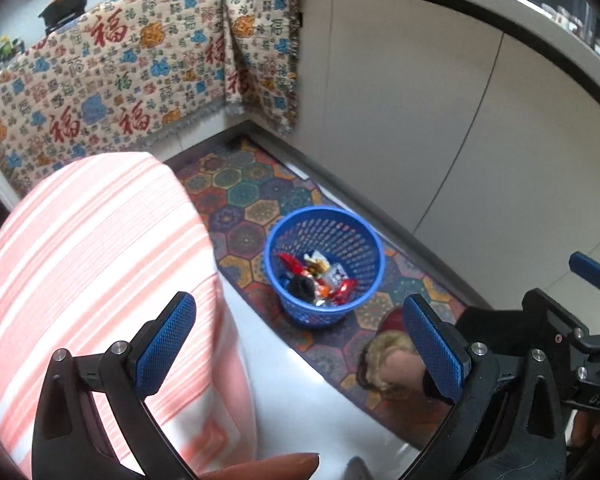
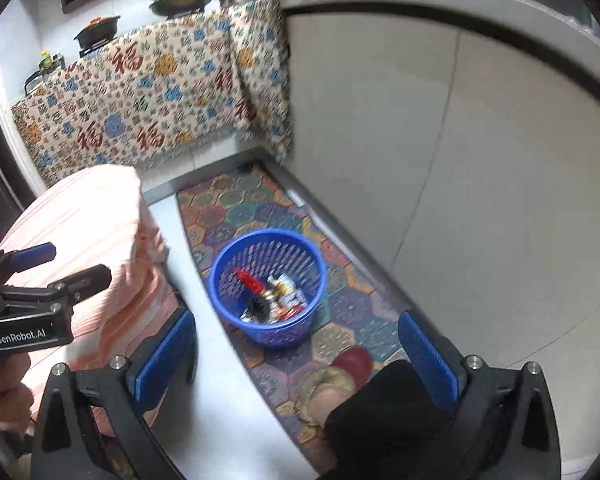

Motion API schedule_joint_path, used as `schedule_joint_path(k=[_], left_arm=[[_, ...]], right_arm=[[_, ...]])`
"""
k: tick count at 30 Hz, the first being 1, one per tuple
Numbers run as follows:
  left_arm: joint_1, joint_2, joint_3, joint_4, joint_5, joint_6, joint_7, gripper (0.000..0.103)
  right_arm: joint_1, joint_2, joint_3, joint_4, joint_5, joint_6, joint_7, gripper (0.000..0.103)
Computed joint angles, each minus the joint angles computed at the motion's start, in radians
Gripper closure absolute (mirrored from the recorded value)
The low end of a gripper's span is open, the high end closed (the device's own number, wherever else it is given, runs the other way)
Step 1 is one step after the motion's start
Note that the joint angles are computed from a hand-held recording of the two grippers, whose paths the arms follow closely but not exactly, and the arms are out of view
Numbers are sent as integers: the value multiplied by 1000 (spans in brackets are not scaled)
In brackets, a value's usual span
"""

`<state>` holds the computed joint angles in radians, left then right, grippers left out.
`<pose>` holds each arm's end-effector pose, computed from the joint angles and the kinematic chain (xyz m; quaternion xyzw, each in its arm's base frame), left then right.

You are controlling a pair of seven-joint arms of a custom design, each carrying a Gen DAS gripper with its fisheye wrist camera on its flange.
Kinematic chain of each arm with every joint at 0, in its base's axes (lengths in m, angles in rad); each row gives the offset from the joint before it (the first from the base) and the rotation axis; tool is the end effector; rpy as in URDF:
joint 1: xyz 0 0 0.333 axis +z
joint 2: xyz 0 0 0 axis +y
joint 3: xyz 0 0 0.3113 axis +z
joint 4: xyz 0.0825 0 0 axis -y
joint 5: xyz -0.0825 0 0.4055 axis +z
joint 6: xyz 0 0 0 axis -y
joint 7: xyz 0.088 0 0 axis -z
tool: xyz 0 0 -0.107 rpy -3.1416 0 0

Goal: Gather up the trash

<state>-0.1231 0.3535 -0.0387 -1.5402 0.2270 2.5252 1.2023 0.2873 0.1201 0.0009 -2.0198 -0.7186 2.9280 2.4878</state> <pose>0.7207 -0.1157 0.5116 -0.6931 0.6457 -0.2259 0.2273 0.5967 0.2204 0.4569 -0.6495 0.6393 -0.2627 0.3170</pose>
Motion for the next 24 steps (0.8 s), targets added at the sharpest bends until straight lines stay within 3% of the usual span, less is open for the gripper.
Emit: schedule_joint_path(k=[3,9,24], left_arm=[[11,-13,-12,-21,-32,24,22,0],[-9,-30,5,-43,24,46,-14,0],[-1,-42,8,-64,39,59,-45,0]], right_arm=[[2,-31,-2,-18,-35,-3,27,0],[-4,-38,11,-13,-63,1,46,0],[3,-33,24,-3,-35,-18,0,0]])
